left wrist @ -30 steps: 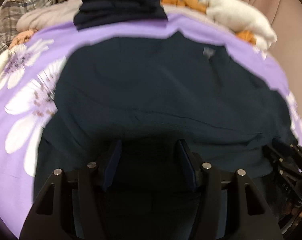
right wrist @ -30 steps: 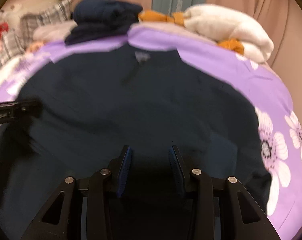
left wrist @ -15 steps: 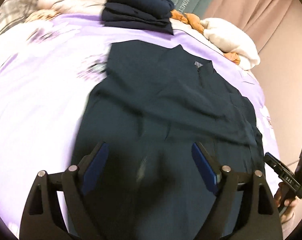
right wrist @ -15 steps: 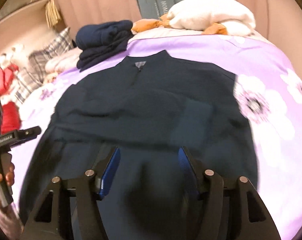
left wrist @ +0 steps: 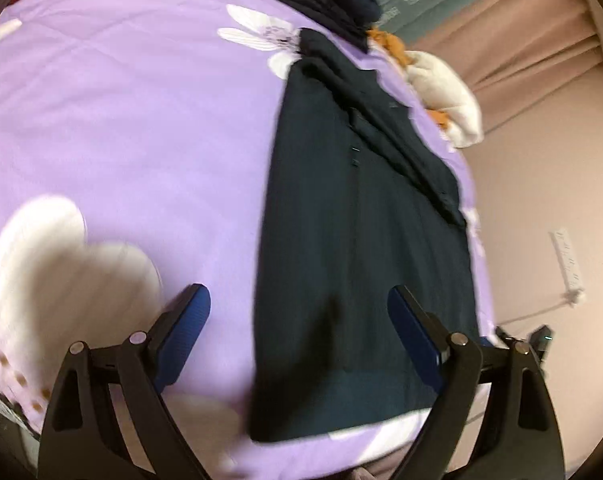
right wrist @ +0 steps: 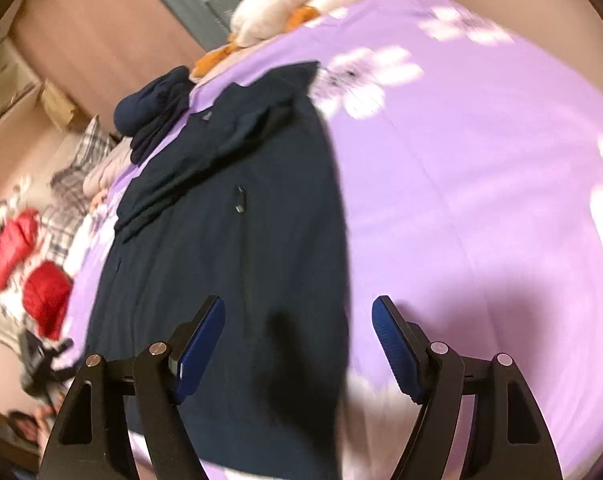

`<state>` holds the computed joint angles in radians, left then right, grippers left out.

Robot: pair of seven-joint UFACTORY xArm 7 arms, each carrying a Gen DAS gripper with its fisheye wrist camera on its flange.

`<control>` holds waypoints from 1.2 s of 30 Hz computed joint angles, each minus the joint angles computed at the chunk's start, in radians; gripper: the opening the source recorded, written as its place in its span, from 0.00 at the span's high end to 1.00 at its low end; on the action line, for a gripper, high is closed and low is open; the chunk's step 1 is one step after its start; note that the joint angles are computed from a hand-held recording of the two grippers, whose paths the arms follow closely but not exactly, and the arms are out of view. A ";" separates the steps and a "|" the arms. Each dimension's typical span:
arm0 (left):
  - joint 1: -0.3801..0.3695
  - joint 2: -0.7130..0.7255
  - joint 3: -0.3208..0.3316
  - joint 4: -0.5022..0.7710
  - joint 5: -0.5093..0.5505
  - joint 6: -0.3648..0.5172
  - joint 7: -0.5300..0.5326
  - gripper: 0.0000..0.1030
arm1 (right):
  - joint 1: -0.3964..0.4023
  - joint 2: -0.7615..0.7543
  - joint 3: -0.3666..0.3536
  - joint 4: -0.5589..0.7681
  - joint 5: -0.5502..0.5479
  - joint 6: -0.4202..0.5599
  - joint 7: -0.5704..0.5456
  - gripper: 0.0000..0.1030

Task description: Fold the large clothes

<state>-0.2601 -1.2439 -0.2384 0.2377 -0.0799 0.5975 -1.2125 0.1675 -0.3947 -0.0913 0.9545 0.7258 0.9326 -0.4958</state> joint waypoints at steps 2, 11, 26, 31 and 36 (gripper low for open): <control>-0.046 0.008 0.003 -0.021 -0.024 -0.073 0.003 0.12 | 0.000 -0.007 -0.021 -0.018 0.022 0.049 -0.001 0.27; -0.118 0.153 0.058 0.007 -0.045 -0.203 0.089 0.02 | 0.011 -0.032 -0.024 -0.069 0.084 0.148 -0.089 0.23; -0.249 0.479 0.260 0.155 -0.208 -0.371 0.397 0.04 | 0.016 0.170 0.053 0.074 0.238 0.114 -0.124 0.22; -0.227 0.365 0.225 0.078 -0.257 -0.347 0.390 0.29 | -0.003 0.145 0.044 0.055 0.227 0.183 -0.164 0.22; -0.208 0.231 0.177 -0.010 -0.274 -0.325 0.322 0.48 | -0.037 0.088 0.006 0.008 0.204 0.275 -0.209 0.22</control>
<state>-0.4686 -1.0133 -0.0612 0.2278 -0.3535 0.2725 -0.8903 0.1302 -0.3065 -0.0849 0.9622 0.9301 1.2078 -0.7049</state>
